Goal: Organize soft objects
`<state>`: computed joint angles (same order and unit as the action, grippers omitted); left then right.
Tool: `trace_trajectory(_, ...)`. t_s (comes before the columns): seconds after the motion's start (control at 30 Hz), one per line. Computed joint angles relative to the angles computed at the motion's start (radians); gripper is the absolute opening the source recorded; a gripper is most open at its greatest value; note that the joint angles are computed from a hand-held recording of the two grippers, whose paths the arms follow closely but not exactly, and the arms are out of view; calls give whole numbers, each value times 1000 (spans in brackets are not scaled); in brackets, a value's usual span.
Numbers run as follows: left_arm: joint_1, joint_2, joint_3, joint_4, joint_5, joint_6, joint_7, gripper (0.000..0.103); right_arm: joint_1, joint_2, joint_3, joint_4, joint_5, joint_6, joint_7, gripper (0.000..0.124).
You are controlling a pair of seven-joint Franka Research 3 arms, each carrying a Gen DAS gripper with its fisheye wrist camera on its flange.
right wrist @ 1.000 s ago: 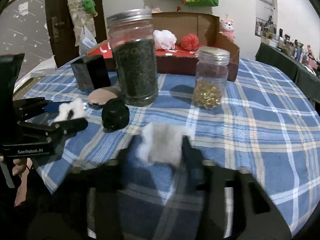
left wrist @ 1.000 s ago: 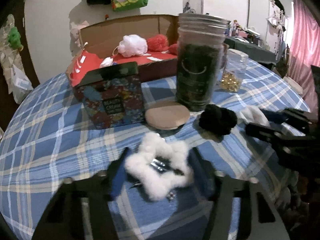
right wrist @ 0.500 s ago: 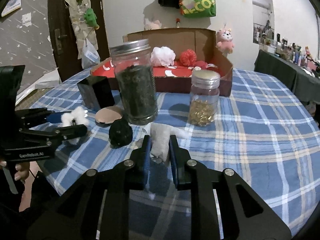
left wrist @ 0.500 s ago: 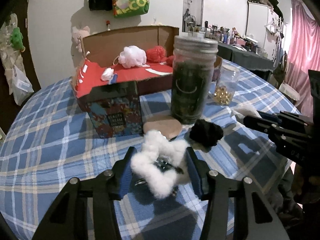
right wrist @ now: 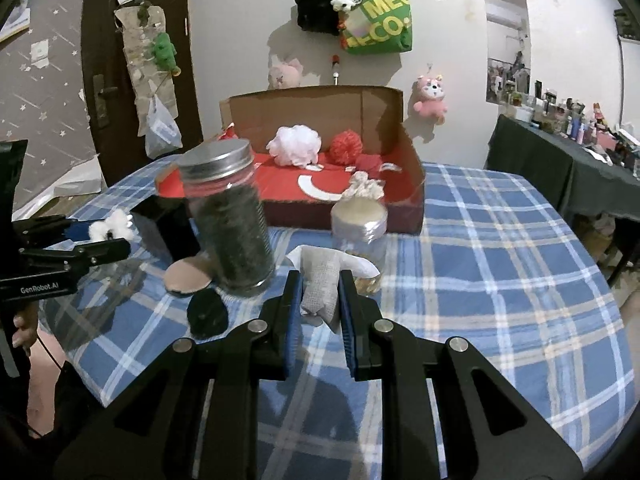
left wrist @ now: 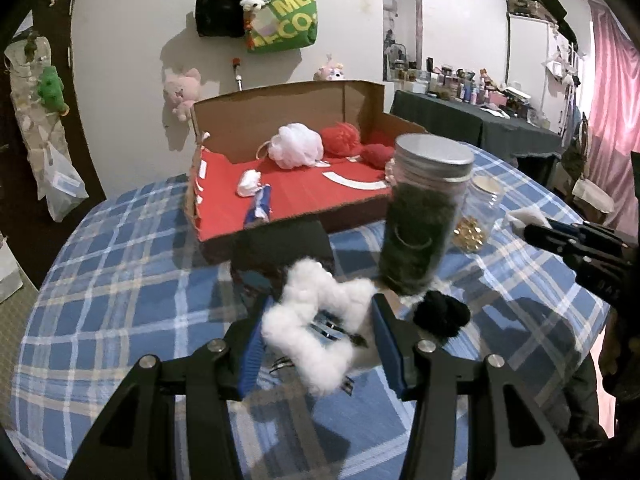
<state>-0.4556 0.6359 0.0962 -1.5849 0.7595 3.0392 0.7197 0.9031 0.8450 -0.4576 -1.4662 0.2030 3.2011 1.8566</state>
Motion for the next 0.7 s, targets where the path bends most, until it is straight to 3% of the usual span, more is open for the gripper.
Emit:
trace_trajectory(0.17, 24, 5, -21, 28, -19, -11, 34, 52, -23, 8, 5, 43, -13, -21, 2, 17)
trace_trajectory(0.3, 66, 23, -73, 72, -63, -26, 107, 52, -47, 24, 14, 97, -40, -43, 7, 17)
trace_trajectory(0.47, 152, 84, -202, 176, -185, -85, 301, 52, -131, 52, 96, 205, -95, -97, -15, 17)
trace_trajectory(0.7, 194, 175, -290, 338, -348, -198, 521, 52, -241, 117, 211, 388, -188, -219, -48, 17)
